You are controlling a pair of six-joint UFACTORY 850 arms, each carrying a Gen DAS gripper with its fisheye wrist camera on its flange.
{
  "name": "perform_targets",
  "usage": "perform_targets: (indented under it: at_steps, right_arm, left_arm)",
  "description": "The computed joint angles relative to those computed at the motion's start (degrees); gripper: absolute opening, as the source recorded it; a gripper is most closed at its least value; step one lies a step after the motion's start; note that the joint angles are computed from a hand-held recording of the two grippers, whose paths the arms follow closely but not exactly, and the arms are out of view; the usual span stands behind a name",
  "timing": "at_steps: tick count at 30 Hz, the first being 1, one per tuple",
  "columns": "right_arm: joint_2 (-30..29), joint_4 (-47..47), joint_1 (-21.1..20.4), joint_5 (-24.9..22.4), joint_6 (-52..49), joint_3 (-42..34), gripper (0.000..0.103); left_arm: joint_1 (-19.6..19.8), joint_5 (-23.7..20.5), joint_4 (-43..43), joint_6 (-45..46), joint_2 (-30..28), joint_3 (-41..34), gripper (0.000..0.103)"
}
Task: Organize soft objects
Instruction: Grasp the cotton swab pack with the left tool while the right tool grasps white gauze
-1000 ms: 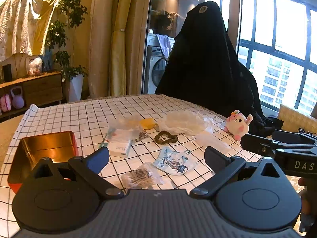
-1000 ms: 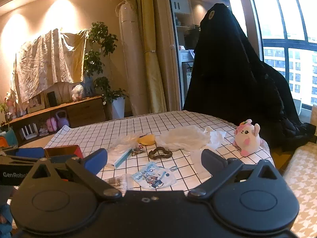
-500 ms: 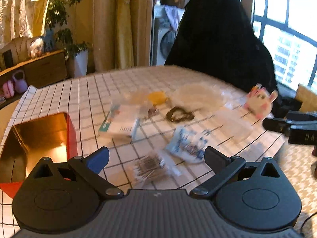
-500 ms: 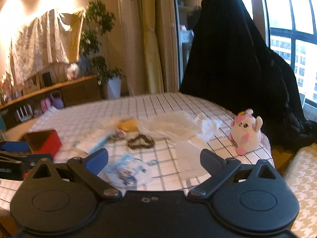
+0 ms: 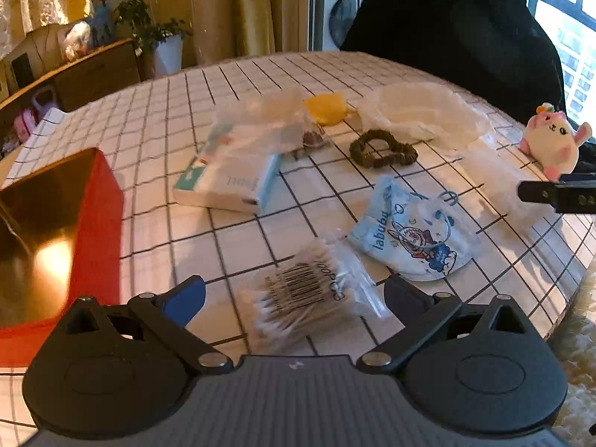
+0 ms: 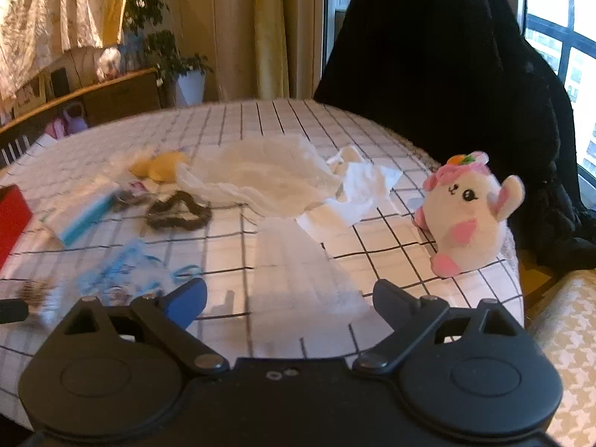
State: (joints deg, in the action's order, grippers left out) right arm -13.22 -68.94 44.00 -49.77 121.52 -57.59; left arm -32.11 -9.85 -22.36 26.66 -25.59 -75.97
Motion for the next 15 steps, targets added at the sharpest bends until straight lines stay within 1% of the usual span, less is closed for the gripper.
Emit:
perform_targets:
  at_steps: [4, 6, 8, 10, 12, 13, 14, 15]
  right_arm:
    - [-1.11, -0.08, -2.77, 2.78, -0.68, -0.09, 0.093]
    - [-1.74, 0.45, -3.72, 3.54, -1.03, -0.32, 0.091]
    - [-2.32, 1.03, -4.43, 4.49, -1.63, -0.42, 0.088]
    - [-2.75, 1.73, -4.74, 5.18, -2.71, -0.59, 0.081]
    - [-3.15, 1.9, -4.67, 5.03, -3.57, -0.74, 0.08]
    - [-3.36, 1.85, -4.47, 4.47, -3.82, -0.85, 0.079]
    - [-3.47, 1.81, -4.35, 4.12, -4.02, -0.96, 0.076]
    - [-3.53, 1.82, -4.24, 3.84, -4.21, -1.03, 0.075]
  left_arm:
    - [-0.58, -1.06, 4.17, -4.7, -1.15, -1.2, 0.103]
    - [-0.9, -0.85, 8.55, -9.25, -1.69, -1.63, 0.102]
    - [-1.2, -1.2, 12.97, -14.03, -2.12, -2.14, 0.102]
    - [-1.32, -1.15, 13.4, -14.64, -2.45, -2.46, 0.102]
    - [-1.47, -0.64, 15.21, -16.33, -2.49, -2.34, 0.102]
    - [-1.49, -0.54, 15.94, -17.12, -2.55, -2.36, 0.1]
    - [-1.48, -0.72, 15.43, -16.82, -2.65, -2.48, 0.095]
    - [-1.35, -1.06, 13.88, -15.43, -2.88, -2.76, 0.092]
